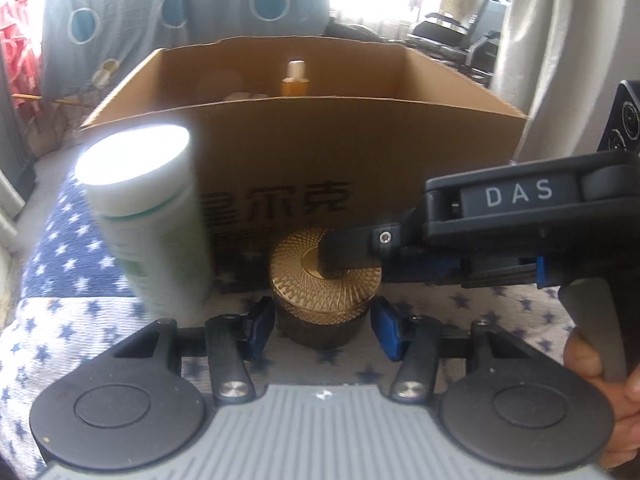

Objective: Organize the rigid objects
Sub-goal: 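Move the right gripper back down to the gold round jar, then close the right gripper on the rim of the gold jar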

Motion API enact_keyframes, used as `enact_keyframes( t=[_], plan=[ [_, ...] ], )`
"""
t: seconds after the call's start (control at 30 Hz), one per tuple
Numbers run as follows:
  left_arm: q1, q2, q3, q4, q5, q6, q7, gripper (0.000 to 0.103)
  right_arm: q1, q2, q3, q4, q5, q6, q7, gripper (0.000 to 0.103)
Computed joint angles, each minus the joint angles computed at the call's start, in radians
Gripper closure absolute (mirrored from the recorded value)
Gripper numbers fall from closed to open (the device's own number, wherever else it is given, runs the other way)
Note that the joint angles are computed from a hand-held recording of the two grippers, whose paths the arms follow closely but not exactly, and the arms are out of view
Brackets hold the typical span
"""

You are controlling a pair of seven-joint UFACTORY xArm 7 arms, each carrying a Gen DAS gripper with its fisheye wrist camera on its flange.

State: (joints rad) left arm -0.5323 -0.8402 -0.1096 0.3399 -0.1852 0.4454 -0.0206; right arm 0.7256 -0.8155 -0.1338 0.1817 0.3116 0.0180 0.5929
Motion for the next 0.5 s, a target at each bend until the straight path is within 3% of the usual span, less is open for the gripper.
enact_keyframes(
  t=[0.2,0.33,0.5],
  plan=[
    [-0.102,0.000,0.022,0.020,-0.054,0.040,0.049,0.049,-0.180,-0.235,0.169,-0.062,-0.016,0.206,0.129,0.065],
    [-0.131,0.012,0.013,0.035,-0.075,0.073,0.088,0.049,-0.235,-0.379,0.237,-0.104,-0.039,0.318,0.220,0.064],
    [-0.128,0.037,0.000,0.049,-0.074,0.073,0.125,0.044,-0.230,-0.362,0.244,-0.128,-0.050,0.256,0.286,0.064]
  ],
)
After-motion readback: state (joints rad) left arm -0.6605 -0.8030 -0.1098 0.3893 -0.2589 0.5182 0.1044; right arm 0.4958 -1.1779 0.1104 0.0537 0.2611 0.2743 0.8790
